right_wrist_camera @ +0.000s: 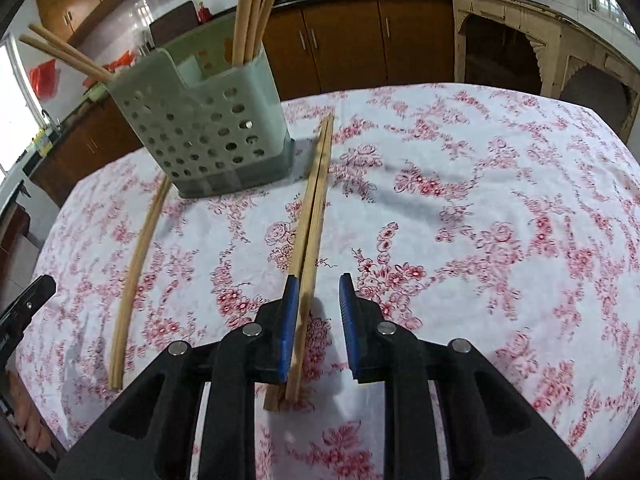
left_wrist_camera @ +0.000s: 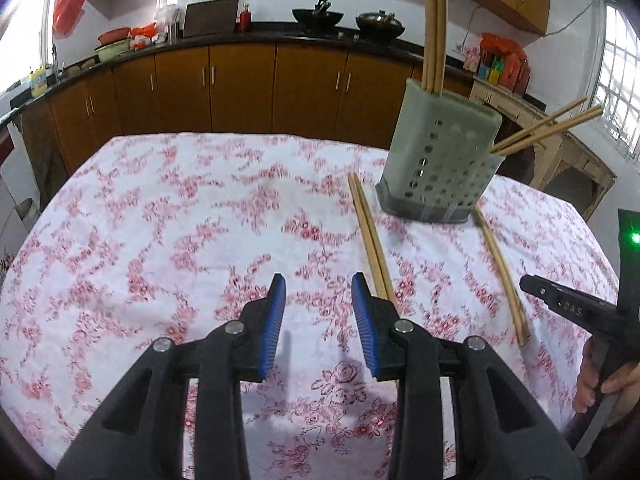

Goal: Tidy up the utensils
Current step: 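Close the left tool on a bamboo chopstick while the right tool grasps another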

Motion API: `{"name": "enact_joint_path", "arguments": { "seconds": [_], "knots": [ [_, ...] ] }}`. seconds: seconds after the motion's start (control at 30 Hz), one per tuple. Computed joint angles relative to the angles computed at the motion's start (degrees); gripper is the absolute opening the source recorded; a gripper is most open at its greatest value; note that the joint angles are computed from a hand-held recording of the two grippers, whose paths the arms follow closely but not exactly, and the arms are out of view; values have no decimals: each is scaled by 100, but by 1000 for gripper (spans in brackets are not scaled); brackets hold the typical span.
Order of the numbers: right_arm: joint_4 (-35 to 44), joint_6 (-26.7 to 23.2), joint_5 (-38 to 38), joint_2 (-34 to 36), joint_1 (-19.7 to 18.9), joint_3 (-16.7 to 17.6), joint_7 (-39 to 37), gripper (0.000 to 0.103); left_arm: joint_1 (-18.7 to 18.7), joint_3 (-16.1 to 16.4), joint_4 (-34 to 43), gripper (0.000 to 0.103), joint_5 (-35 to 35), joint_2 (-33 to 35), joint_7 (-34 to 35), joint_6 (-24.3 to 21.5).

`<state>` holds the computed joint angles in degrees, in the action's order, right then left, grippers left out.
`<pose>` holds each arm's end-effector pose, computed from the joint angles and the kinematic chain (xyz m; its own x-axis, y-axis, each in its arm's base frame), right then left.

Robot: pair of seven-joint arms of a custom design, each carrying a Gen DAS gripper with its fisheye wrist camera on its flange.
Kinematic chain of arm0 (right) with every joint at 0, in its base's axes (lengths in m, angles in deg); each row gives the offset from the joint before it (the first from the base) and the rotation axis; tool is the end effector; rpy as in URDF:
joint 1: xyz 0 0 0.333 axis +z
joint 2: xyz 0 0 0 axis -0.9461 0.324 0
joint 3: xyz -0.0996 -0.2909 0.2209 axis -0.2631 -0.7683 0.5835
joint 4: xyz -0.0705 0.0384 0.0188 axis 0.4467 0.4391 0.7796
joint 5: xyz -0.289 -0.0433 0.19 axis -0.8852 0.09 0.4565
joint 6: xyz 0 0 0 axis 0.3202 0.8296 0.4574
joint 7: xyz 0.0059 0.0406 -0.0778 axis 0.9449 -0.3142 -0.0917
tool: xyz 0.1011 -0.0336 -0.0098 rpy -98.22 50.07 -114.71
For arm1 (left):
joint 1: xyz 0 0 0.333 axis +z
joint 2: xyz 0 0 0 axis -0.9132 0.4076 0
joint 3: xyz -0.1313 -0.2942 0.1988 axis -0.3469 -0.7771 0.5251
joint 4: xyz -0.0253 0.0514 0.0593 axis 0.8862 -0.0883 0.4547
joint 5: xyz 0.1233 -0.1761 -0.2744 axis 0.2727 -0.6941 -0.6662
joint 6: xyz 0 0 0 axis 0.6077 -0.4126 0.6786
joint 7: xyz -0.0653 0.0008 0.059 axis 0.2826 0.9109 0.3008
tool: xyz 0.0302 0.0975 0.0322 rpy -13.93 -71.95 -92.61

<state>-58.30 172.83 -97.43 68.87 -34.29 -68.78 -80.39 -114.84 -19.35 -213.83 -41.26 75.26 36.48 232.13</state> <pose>0.4111 0.3849 0.3897 -0.3579 -0.9111 -0.2043 -0.6892 0.4054 -0.6005 0.4782 -0.3306 0.4260 -0.3862 -0.9157 0.1112 -0.6803 0.2014 -0.7048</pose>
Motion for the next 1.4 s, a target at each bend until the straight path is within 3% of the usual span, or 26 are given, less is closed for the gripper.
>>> {"name": "enact_joint_path", "arguments": {
  "seconds": [0.37, 0.47, 0.73, 0.9, 1.1, 1.23, 1.4],
  "knots": [
    [169, -137, 273, 156, 40, -58, -484, 18, 265, -245, 164, 35, 343, 159, -251, -182],
    [264, -450, 417, 208, 116, -37, -773, 8, 535, -515, 214, 35, 527, 189, -355, -217],
    [-171, -947, 598, -138, 65, -39, -163, 7, 1565, -1644, 376, 34, 1074, 311, -514, -304],
    [-288, -978, 502, -213, -56, 75, -127, 7, 1654, -1789, 656, 23, 1322, 512, -648, -576],
    [-269, -1043, 461, -199, -78, 130, -167, 7, 1536, -1685, 828, 21, 1631, 638, -884, -722],
    [-260, -1072, 444, -188, -63, 146, -160, 7, 1114, -1230, 911, 18, 1870, 704, -1102, -857],
    [-270, -1081, 435, -200, -66, 154, -176, 7, 857, -872, 948, 15, 2110, 734, -1454, -952]
  ]
}}
